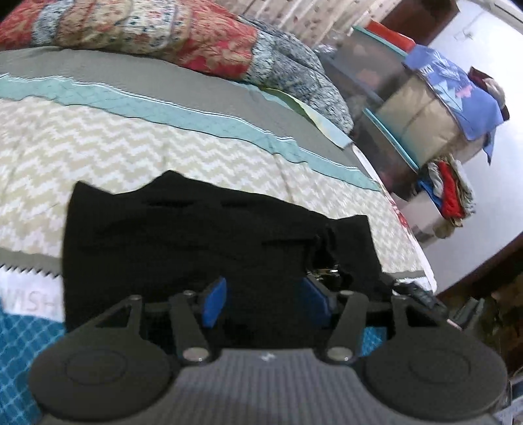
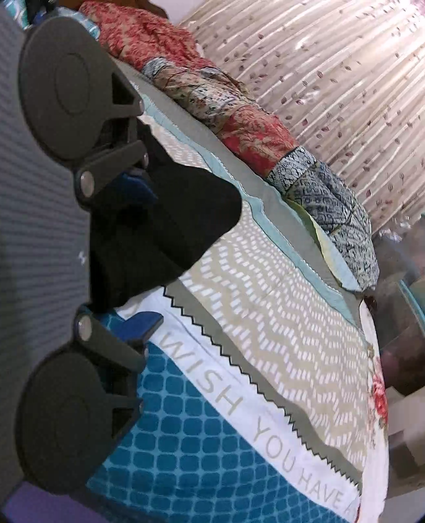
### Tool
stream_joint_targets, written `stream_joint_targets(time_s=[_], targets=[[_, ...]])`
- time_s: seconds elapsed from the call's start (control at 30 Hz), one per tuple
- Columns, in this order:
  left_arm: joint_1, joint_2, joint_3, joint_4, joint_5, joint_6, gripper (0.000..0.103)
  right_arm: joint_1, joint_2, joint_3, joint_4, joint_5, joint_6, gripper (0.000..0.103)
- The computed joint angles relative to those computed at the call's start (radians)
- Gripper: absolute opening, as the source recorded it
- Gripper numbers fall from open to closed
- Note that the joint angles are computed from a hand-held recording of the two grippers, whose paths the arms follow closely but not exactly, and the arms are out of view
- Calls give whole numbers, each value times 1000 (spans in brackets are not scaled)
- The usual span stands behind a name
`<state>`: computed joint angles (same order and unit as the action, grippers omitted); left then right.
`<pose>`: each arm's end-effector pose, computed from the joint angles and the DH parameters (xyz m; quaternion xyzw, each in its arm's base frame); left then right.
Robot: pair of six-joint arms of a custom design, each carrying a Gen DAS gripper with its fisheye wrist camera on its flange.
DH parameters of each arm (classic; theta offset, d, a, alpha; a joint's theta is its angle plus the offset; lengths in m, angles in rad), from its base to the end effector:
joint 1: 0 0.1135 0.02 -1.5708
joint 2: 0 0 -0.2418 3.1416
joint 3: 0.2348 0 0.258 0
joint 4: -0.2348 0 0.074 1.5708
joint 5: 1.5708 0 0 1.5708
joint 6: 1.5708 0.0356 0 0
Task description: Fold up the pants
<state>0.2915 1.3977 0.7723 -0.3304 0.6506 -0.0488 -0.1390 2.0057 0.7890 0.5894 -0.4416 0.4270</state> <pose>0.2705 0.0587 0.1699 -0.0576 0.9064 -0.2676 0.3216 0.3499 -0.0336 0.0559 0.1471 0.8624 0.2567 0.4108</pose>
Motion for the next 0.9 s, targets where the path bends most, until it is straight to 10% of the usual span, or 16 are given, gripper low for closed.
stream_joint_targets(time_s=[0.03, 0.13, 0.27, 0.47, 0.5, 0.57, 0.7, 0.77, 0.9], targets=[[-18, 5, 14, -5, -1, -9, 54, -7, -32, 19, -88, -34, -14, 14], [-75, 22, 70, -16, -9, -26, 61, 40, -187, -84, -51, -59, -18, 15], [-190, 61, 183, -31, -36, -57, 100, 203, -405, -180, -76, 0, -117, 15], [-309, 239, 387, -91, -95, -70, 102, 426, -524, -241, -93, 170, -263, 15], [-312, 269, 405, -87, -90, -88, 97, 448, -526, -242, -99, 181, -283, 15], [-317, 327, 441, -98, -91, -87, 23, 471, -535, -246, -111, 187, -308, 15], [-263, 278, 354, -28, -68, -65, 14, 499, -531, -261, -95, 256, -314, 25], [-217, 249, 330, -29, -23, -40, 14, 497, -521, -274, -84, 256, -317, 46], [-133, 214, 311, -48, 25, 3, 13, 515, -455, -193, -167, 215, -311, 14]])
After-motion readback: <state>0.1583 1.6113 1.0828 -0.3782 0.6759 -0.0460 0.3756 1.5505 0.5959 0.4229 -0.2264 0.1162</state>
